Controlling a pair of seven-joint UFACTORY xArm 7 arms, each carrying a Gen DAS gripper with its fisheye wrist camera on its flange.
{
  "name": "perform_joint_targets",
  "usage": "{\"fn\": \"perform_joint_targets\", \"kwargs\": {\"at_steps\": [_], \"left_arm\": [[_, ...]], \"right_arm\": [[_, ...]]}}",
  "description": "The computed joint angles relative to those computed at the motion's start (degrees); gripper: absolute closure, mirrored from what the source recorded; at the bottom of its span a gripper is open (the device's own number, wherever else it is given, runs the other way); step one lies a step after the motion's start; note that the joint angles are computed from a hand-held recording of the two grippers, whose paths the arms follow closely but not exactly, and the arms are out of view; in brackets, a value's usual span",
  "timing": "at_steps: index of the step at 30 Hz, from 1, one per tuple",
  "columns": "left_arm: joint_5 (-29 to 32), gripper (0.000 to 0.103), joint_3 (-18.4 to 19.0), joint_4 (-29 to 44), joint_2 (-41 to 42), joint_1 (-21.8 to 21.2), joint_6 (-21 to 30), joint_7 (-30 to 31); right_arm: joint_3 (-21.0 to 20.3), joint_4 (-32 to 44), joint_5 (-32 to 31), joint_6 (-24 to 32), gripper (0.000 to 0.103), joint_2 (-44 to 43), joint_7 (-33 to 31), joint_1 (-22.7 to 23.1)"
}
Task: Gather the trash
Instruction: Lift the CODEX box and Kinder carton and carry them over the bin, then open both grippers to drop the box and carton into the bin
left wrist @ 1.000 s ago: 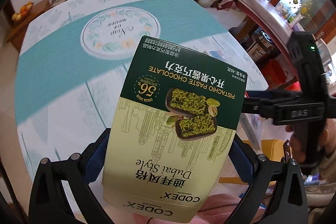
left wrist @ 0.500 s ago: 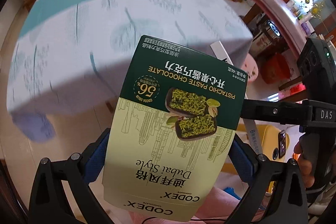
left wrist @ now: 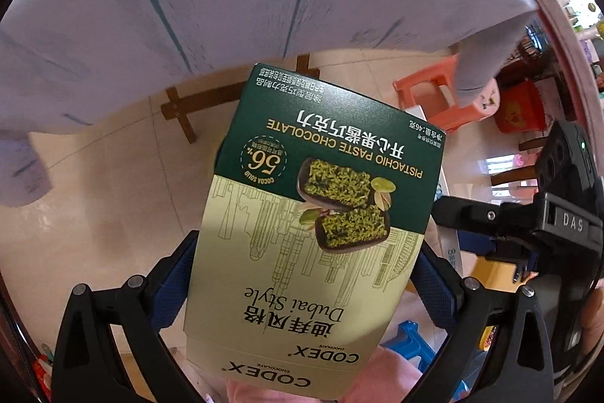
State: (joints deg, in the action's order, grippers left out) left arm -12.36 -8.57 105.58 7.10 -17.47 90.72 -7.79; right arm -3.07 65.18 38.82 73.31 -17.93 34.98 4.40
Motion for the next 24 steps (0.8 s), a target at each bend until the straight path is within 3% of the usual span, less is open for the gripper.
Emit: {"fn": "perform_joint_targets", "kwargs": {"at_steps": [6,9,15,24], "left_arm": [[-1.6,0.002,0.0,-9.5,4.1,0.4,-11.6,3.7],[-1.0,0.002,0.2,-10.3,7.9,0.7,-14.1,4.9],[-0.1,0.001,0.5,-16.1,9.0,1.9,-20.5,8.0],[-1.6,0.001,0.9,-23.2,5.7,3.9,-26.8,11.9]], "right_arm": [[0.9,-9.3,1.8,-8.5,0.014,2.2,-0.9,0.1],[1.4,-11.4,3.6,-11.8,0.014,5.4,-2.2,0.6],[3.0,-12.4,5.8,-16.4,0.014,11.4,-4.6,1.1],[5.5,-8.2,3.5,-17.7,0.013,17.5,-4.4,1.6]]}}
